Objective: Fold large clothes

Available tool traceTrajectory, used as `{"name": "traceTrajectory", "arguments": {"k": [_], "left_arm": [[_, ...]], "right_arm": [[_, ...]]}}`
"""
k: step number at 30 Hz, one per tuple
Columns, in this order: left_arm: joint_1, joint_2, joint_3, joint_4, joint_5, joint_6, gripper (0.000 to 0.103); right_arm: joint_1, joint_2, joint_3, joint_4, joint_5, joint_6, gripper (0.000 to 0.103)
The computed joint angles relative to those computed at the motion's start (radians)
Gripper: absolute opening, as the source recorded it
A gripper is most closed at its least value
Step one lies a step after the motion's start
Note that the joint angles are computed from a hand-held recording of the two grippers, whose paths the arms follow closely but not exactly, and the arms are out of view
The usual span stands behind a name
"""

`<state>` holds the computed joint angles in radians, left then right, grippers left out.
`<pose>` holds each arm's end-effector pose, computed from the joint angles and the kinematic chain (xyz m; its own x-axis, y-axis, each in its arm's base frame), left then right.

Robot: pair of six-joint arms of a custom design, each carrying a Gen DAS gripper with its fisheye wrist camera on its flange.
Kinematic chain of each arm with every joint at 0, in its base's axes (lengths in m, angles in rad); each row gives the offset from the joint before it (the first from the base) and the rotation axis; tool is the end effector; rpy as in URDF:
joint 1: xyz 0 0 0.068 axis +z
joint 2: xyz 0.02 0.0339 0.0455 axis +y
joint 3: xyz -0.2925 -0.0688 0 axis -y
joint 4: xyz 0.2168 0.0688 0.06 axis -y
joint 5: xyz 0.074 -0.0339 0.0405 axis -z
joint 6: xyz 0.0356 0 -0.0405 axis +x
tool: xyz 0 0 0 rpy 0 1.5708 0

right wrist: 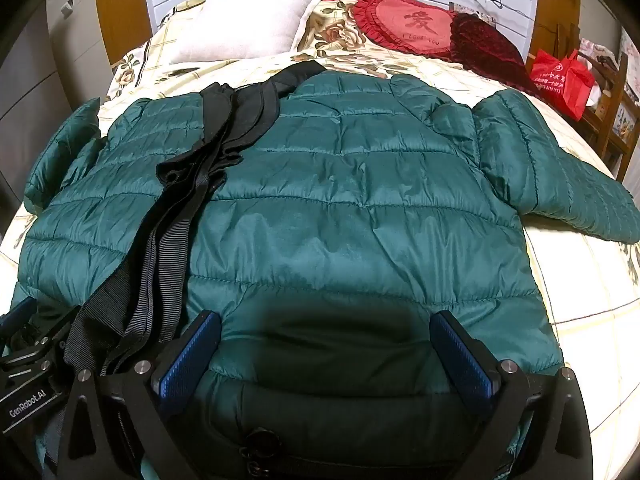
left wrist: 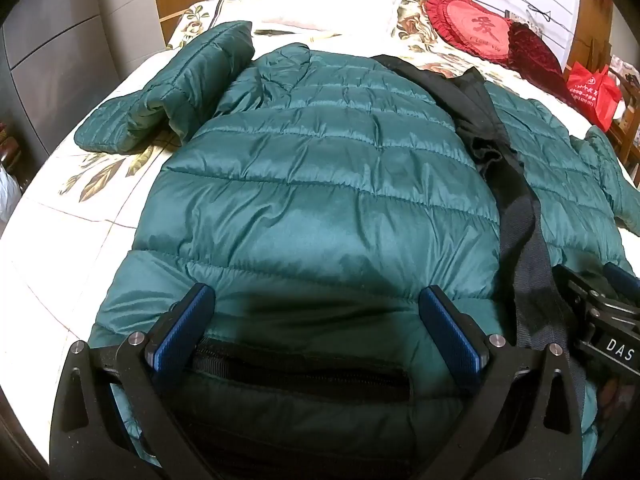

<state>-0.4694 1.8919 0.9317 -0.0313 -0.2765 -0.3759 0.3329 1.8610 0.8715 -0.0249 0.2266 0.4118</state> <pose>0.3121 -0.1474 0.1572 -0.8051 0.0123 -0.5931 0.0068 0.9999 0.0115 0.3148 0.1004 0.1532 -0.8180 0.1298 -0.5603 0.1322 0.9906 0.0366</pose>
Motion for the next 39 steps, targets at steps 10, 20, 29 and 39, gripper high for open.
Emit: {"name": "traceTrajectory", "arguments": {"k": [10,20,29,39], "left_arm": [[0.003,-0.029,-0.015,-0.019,0.020,0.008,0.103],[-0.052,-0.214,-0.105,-0.034,-0.018,-0.019,0.103],[-0.099,-0.406,-0.101,-0.145,-0.060,-0.013,0.103],[-0.101,-0.530,-0.089,-0.238,-0.090,-0.015,0.103]], "right_arm": [[0.021,-0.038,0.004,-0.058,0.026,0.020,0.103],[0.136,-0.344,-0.085,-0.214,0.113,0.068,0.103],[0.234,-0.565,-0.080,-0.416,0.188,0.177,0.103],[0.282,-0.625,-0.027,-0.526,0.252,0.213,0.103]]}}
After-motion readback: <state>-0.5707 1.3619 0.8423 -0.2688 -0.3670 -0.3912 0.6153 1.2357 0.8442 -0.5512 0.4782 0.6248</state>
